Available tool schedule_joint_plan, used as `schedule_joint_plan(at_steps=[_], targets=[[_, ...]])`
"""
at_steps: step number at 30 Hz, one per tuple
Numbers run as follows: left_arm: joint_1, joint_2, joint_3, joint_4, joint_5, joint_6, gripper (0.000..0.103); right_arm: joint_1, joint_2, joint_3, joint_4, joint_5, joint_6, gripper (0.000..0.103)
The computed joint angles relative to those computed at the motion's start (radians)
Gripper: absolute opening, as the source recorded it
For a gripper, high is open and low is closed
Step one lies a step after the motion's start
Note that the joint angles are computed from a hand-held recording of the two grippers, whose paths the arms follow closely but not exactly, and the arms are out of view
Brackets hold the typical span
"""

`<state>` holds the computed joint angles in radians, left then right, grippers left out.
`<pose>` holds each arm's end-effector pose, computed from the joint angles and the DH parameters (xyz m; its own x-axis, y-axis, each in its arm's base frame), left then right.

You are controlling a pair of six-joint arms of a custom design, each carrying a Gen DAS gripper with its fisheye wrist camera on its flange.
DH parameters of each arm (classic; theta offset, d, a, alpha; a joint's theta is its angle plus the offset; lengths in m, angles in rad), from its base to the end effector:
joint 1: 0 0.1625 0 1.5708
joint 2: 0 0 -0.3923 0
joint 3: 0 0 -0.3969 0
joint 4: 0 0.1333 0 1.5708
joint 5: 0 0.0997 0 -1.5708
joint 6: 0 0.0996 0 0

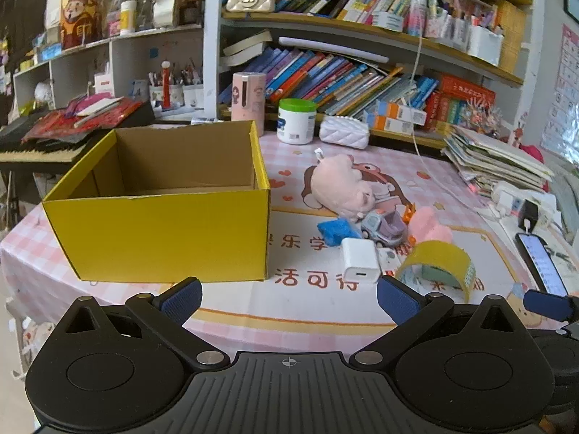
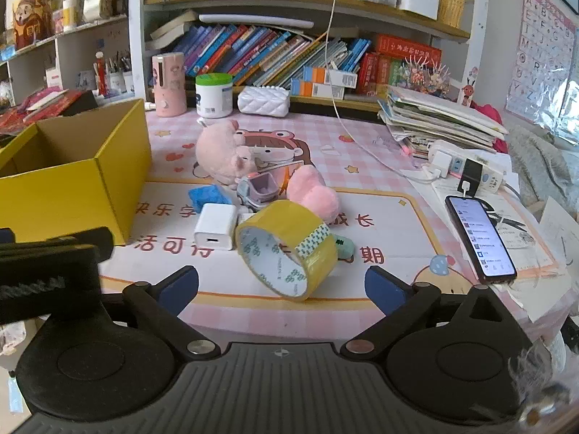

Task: Organize objects
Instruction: 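Lower the right tool onto the tape roll and close it on the rim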

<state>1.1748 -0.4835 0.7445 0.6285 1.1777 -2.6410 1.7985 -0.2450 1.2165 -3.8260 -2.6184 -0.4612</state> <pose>-0.1162 -0.7224 0.1082 -0.6855 0.4613 -0.5633 0.7165 0.5645 -0.4097 0.1994 -0.6522 0.0114 -0.5754 0.5010 0.6465 -0.3573 0.5570 -0.7497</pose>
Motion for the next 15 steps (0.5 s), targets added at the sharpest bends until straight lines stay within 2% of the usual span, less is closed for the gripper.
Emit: schedule_joint_plan(at_steps=[6,11,15], targets=[[-0.003,0.069,-0.107,0.053,-0.002,-0.042,0.103,-0.035,-0.030,0.011,0.058,0.025,-0.010,0.082],[-0.017,0.111,-0.160,0.071,-0.017,-0.056,0.103,-0.063,-0.045,-0.007,0.116,0.018,-0.055,0.081],[-0.028,0.180,-0.267,0.148,-0.031,-0.100,0.103,-0.084,-0.049,-0.027,0.158,0.013,-0.103,0.081]])
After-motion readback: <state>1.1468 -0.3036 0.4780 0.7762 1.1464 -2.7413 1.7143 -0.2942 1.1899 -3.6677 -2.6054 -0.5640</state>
